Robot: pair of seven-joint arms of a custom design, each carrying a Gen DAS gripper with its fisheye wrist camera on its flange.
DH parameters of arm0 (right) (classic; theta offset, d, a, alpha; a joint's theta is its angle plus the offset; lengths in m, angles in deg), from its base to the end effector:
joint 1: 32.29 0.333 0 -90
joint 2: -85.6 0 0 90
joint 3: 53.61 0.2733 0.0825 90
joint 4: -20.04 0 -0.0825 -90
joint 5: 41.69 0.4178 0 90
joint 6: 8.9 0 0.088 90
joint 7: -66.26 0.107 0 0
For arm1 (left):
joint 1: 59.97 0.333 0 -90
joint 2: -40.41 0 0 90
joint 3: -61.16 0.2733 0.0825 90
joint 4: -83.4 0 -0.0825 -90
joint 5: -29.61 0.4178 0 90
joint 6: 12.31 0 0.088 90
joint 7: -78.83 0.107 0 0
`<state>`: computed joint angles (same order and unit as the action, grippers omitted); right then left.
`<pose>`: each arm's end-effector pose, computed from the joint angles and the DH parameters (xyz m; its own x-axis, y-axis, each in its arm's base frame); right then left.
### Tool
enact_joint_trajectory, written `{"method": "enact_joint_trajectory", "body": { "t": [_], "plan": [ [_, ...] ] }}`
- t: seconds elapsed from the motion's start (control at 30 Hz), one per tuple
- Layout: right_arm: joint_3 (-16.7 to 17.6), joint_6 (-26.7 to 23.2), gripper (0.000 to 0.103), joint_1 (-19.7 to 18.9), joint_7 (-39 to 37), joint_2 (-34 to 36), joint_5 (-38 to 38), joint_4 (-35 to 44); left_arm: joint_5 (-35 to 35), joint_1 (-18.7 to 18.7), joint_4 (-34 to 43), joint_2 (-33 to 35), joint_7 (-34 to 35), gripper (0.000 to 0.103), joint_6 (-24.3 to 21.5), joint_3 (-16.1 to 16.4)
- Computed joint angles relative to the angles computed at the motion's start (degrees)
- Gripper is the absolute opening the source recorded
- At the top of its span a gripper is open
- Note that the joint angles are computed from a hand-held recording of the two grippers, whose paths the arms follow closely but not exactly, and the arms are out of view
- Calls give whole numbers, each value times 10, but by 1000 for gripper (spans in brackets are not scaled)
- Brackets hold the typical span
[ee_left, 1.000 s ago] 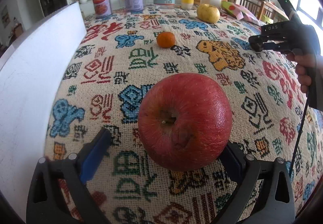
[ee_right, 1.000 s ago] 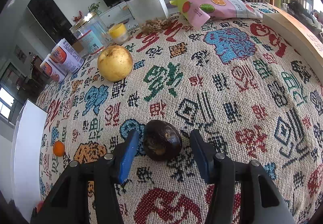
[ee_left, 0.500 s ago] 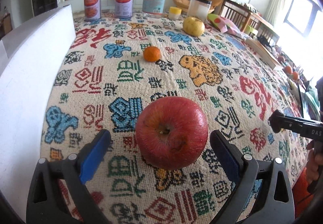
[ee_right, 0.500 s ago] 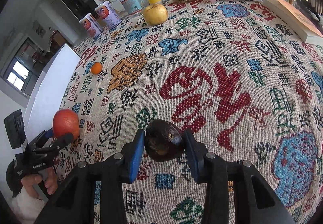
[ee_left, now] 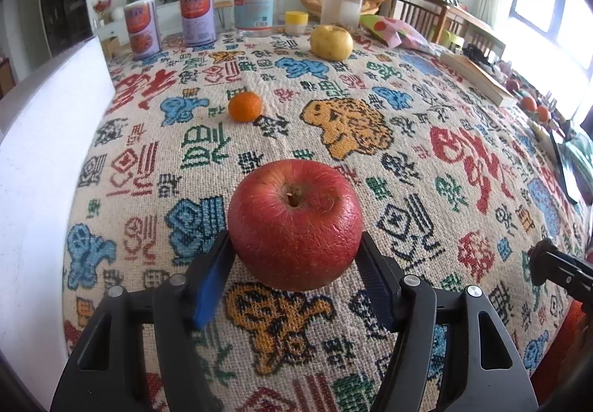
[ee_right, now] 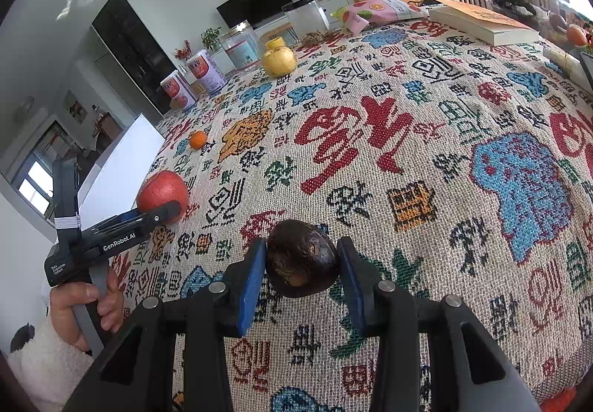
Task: Organize fruits
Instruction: 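Carry the apple and mangosteen over the white box and release both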
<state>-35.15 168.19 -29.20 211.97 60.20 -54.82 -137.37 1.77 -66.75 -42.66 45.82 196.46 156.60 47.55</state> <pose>0.4248 0.1790 0.3699 -0.1941 -0.9126 -0.3598 -0.6969 0.3864 -0.6041 0.5785 -0.1813 0.3462 -0.4013 -0.9116 0.0895 -0.7335 0.2613 -0.6275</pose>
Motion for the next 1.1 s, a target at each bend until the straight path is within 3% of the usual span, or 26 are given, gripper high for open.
{"method": "enact_joint_trajectory", "body": {
  "t": [0.13, 0.3, 0.4, 0.63, 0.8, 0.87, 0.97, 1.03, 1.1],
  "plan": [
    [11, 19, 40, -9, 12, -3, 3, -16, -23, 2, -8, -12, 3, 67, -9, -1],
    [23, 41, 40, -15, 9, 0, 12, -25, -94, -8, -33, -46, 54, 67, -27, 4],
    [13, 56, 40, 1, -8, 13, 24, -21, -133, -21, -51, -73, 85, 67, -48, 16],
    [33, 36, 40, 1, -31, 18, 31, -6, -246, -58, -139, -228, 152, 67, -167, 87],
    [29, 23, 40, 17, -44, 18, 18, 9, -235, -53, -216, -379, 121, 67, -257, 146],
    [-9, 15, 40, 60, -71, 34, 24, 30, -216, -37, -233, -427, 95, 67, -288, 167],
    [-84, -12, 40, 156, -153, 79, 57, 95, -186, -1, -239, -469, 56, 67, -314, 197],
    [-135, -36, 40, 230, -239, 119, 114, 158, -152, 32, -228, -470, 24, 67, -312, 203],
    [-161, -68, 40, 286, -339, 172, 192, 244, -111, 65, -211, -445, -4, 67, -281, 196]
  ]
}}
